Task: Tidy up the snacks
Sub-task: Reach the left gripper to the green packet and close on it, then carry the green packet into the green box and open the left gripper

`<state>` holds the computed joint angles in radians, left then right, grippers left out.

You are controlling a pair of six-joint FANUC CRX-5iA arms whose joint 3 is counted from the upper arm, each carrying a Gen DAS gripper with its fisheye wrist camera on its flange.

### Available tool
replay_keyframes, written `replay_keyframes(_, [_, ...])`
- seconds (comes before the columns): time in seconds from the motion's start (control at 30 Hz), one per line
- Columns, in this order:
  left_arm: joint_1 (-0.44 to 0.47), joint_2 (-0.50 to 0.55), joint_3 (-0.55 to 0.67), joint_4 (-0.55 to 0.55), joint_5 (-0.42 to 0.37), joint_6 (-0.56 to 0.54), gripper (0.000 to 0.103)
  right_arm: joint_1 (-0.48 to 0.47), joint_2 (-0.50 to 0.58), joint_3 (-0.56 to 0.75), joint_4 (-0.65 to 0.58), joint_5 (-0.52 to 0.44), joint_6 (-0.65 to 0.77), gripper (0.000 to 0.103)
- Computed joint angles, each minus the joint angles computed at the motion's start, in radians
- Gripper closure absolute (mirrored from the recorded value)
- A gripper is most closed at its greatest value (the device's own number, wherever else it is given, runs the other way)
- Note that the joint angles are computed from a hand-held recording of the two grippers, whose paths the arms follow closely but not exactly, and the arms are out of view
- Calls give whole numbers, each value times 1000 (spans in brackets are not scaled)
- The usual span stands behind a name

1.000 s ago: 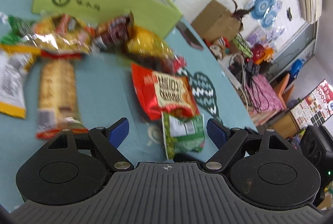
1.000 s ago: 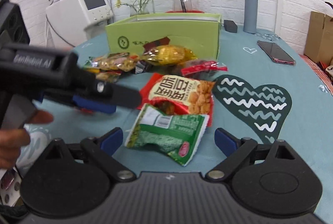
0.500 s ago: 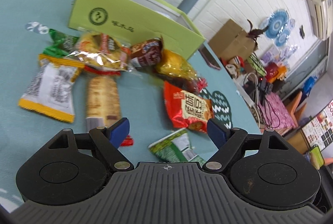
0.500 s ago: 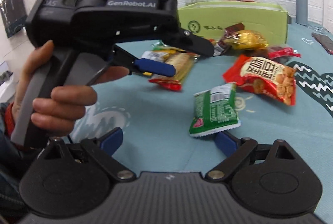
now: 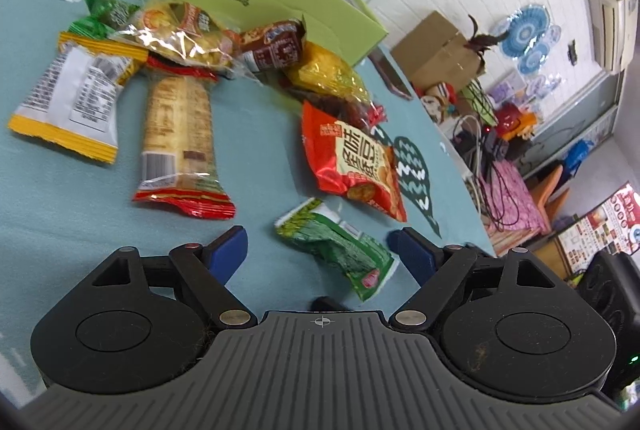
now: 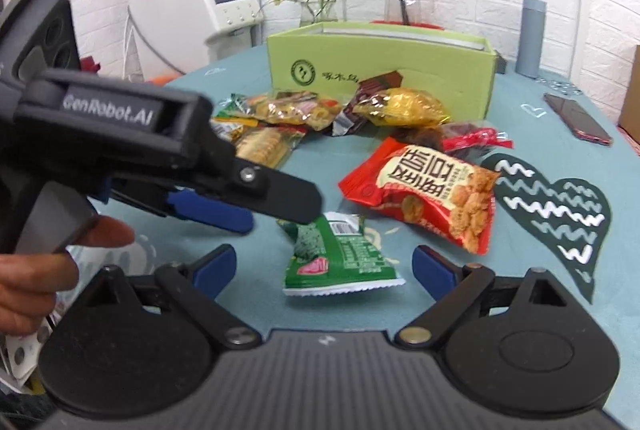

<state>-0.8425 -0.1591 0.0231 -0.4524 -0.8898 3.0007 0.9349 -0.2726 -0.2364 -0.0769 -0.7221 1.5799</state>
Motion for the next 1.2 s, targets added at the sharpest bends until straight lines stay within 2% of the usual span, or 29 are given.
replay_keyframes(0.07, [4, 11, 3, 13, 12, -19, 39, -6, 8, -4, -16, 2, 25, 15])
replay_keyframes(0.1, [-3, 22, 16, 3, 3, -28, 39, -3, 1, -21, -8, 26, 22, 22])
replay_keyframes(0.13, [-9, 32, 27, -3, -7, -41, 47, 9, -9, -42, 21, 46, 9, 31])
replay_keyframes(0.17, [-9, 40, 35, 3, -13, -62, 70, 6, -14, -43, 17, 47, 7, 39])
replay_keyframes(0.2, [6, 46, 28, 45, 6, -104, 82, -4, -14, -32, -3, 33, 13, 42])
replay_keyframes(0.23, [13, 44, 16, 59, 31, -111, 85, -15, -12, -21, -23, 18, 23, 44])
replay_keyframes(0.27, [10, 47, 19, 53, 32, -107, 95, -22, -13, -15, -32, 10, 31, 48])
replay_keyframes(0.33, [6, 56, 38, 47, 22, -116, 98, -69, 1, 37, -143, -45, 92, 50])
replay_keyframes(0.37, [3, 61, 52, 42, 8, -115, 99, -91, 5, 61, -202, -64, 126, 50])
replay_keyframes(0.43, [-9, 62, 78, 11, -17, -110, 99, -95, 4, 78, -226, -61, 148, 50])
replay_keyframes(0.63, [-67, 45, 171, -162, -146, -53, 100, -158, 79, 218, -423, -90, 341, 46])
replay_keyframes(0.73, [-41, 39, 210, -204, -161, -98, 100, -156, 147, 299, -439, -59, 416, 46])
replay_keyframes(0.83, [38, 48, 244, -191, -129, -195, 100, -169, 245, 414, -447, -44, 464, 46])
replay_keyframes(0.9, [125, 59, 256, -130, -77, -278, 100, -179, 322, 506, -434, -51, 472, 46])
replay_keyframes(1.1, [348, 131, 276, 46, 57, -474, 100, -202, 591, 832, -358, -143, 434, 46])
replay_keyframes(1.2, [419, 168, 268, 111, 81, -525, 95, -206, 698, 950, -330, -192, 394, 43])
